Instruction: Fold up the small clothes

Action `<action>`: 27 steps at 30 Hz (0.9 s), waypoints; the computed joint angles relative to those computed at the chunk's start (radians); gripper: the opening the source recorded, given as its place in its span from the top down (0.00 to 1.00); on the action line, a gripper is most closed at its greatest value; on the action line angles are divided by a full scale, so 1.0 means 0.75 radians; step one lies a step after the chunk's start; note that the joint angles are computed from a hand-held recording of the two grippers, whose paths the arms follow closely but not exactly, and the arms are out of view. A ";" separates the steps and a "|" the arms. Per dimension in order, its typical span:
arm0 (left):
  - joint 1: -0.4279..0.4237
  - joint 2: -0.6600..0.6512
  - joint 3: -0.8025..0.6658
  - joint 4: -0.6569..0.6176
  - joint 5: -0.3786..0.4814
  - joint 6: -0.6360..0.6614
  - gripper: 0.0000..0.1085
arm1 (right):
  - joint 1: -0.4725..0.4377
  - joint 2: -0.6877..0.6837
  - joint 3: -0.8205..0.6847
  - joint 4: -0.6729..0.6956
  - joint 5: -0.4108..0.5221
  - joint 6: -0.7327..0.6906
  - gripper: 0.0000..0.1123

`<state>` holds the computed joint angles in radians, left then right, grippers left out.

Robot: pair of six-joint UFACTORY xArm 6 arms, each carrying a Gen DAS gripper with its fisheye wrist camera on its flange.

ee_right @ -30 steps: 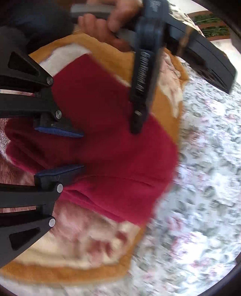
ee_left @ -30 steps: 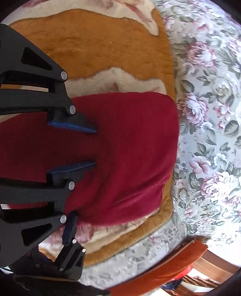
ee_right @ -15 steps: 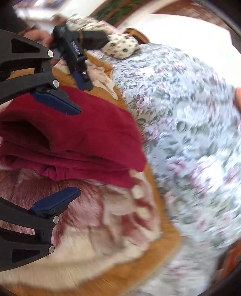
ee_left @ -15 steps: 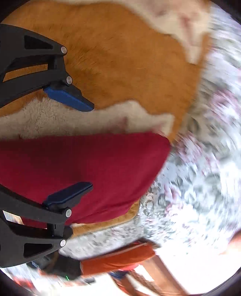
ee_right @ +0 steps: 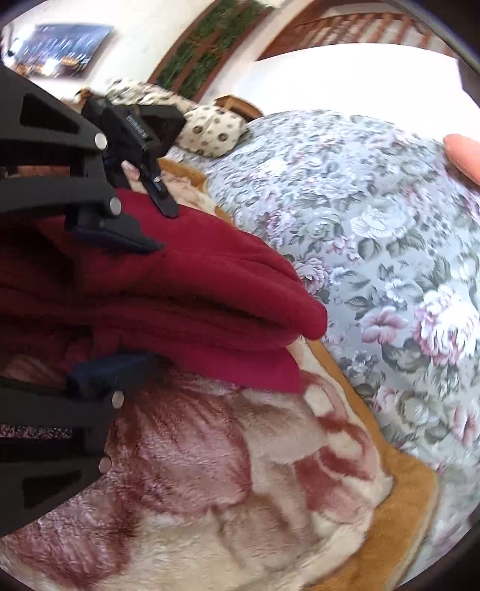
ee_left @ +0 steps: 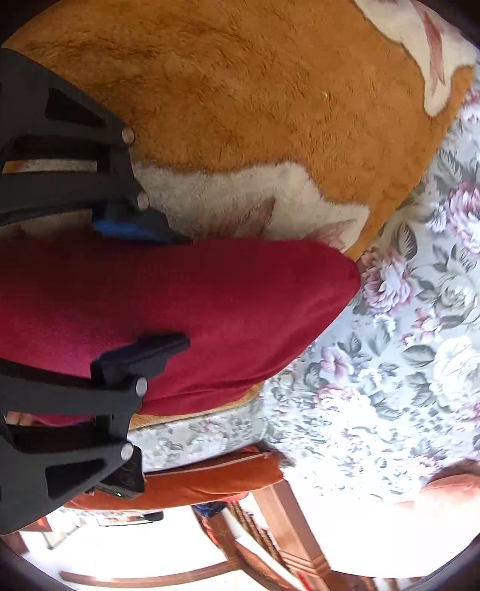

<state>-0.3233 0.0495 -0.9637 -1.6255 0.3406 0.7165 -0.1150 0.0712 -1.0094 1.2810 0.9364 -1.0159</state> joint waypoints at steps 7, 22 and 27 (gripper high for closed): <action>0.018 -0.099 0.048 0.278 -0.140 -0.134 0.68 | 0.058 0.032 -0.029 0.115 0.036 0.068 0.65; 0.077 -0.024 0.103 0.690 -0.311 -0.411 0.52 | 0.270 0.156 -0.137 0.055 -0.107 0.075 0.66; 0.104 -0.049 0.182 1.161 -0.352 -0.865 0.39 | 0.348 0.083 -0.126 -0.209 -0.259 0.283 0.60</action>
